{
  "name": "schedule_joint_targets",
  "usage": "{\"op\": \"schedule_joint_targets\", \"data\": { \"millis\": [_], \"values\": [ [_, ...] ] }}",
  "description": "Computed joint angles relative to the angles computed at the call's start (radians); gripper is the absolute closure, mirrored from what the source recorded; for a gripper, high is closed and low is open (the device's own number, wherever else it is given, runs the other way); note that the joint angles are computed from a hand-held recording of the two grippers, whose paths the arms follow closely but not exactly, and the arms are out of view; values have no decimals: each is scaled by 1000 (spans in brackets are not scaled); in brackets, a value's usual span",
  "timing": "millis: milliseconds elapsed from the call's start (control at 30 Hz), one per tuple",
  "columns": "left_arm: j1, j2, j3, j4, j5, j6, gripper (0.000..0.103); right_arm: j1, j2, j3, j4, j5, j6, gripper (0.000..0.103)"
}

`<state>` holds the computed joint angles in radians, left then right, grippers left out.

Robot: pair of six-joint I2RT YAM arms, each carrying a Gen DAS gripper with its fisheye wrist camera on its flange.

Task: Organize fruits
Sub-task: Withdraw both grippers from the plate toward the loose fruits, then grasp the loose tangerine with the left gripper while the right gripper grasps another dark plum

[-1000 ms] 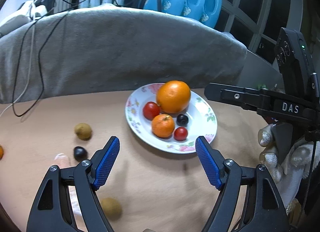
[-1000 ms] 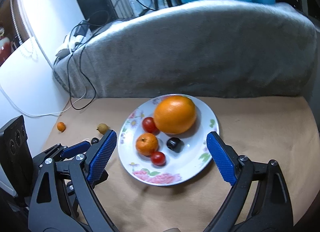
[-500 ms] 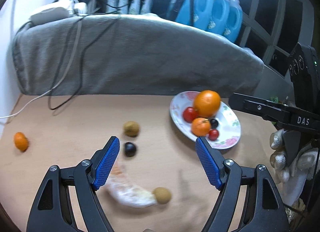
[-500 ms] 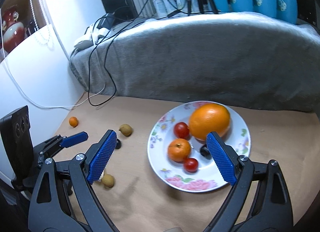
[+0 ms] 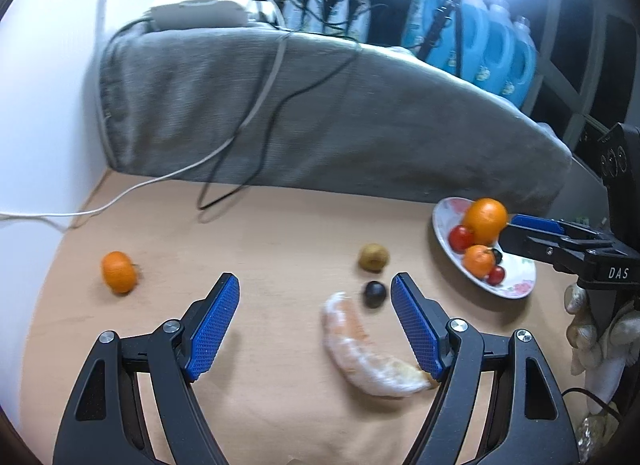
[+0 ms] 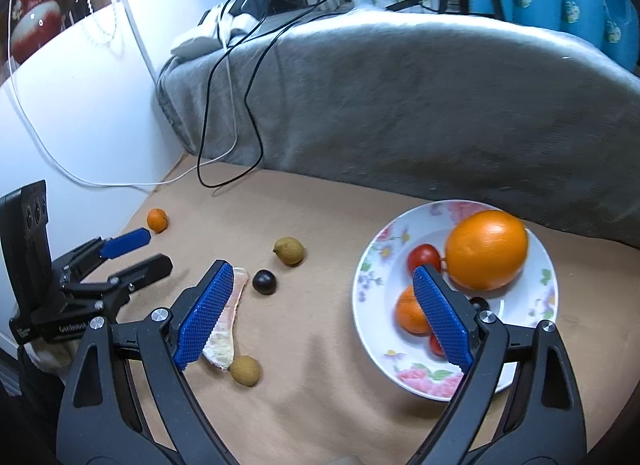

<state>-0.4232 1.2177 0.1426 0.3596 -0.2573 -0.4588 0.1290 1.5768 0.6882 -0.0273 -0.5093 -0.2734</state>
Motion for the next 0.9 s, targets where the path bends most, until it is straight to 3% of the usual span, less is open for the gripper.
{"op": "schedule_joint_targets", "data": {
  "millis": [433,700,800,900],
  "values": [
    [305,-38,-80,46,162,144,25,142,57,-1,70,89,47,10],
    [540,23,-83,106,273,243,25,184,121,14,92,111,51,19],
    [620,83,-69,144,312,278,25,199,154,32,83,115,47,29],
    [680,148,-45,169,342,308,32,216,183,41,84,124,47,29]
  ]
}}
